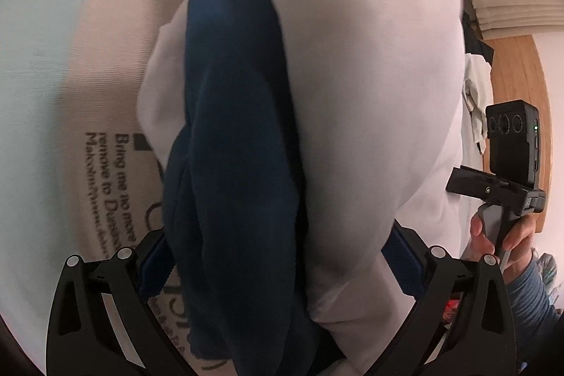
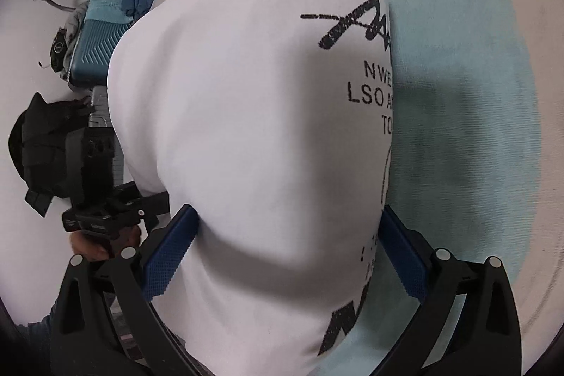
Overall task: Fold large clothes
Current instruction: 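Grip the white bundle with both grippers and lift it off the bed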
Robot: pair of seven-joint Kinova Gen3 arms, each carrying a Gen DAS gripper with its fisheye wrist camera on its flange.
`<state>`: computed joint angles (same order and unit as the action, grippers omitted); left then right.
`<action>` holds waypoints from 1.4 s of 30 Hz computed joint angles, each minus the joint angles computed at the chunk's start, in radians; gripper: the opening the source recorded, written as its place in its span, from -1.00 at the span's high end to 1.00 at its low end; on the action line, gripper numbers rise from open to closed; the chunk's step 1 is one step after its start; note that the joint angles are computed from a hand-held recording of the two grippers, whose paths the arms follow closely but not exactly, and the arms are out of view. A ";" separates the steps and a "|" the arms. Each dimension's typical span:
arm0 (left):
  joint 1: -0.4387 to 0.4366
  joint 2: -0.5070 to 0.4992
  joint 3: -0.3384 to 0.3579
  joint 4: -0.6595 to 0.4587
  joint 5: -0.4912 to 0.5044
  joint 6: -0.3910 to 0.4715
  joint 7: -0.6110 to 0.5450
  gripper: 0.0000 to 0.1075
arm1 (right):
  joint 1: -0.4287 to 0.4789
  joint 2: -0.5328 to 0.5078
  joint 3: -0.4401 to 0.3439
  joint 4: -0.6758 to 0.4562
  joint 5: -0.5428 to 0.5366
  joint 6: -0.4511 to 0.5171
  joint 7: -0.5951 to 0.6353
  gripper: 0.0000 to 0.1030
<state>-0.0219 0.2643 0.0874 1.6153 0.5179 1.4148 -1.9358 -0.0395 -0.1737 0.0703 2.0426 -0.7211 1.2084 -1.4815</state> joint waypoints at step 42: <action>0.080 -0.245 -0.044 -0.042 0.000 0.028 0.145 0.40 | -0.148 -0.079 -0.081 -0.200 0.036 -0.055 -0.184 0.17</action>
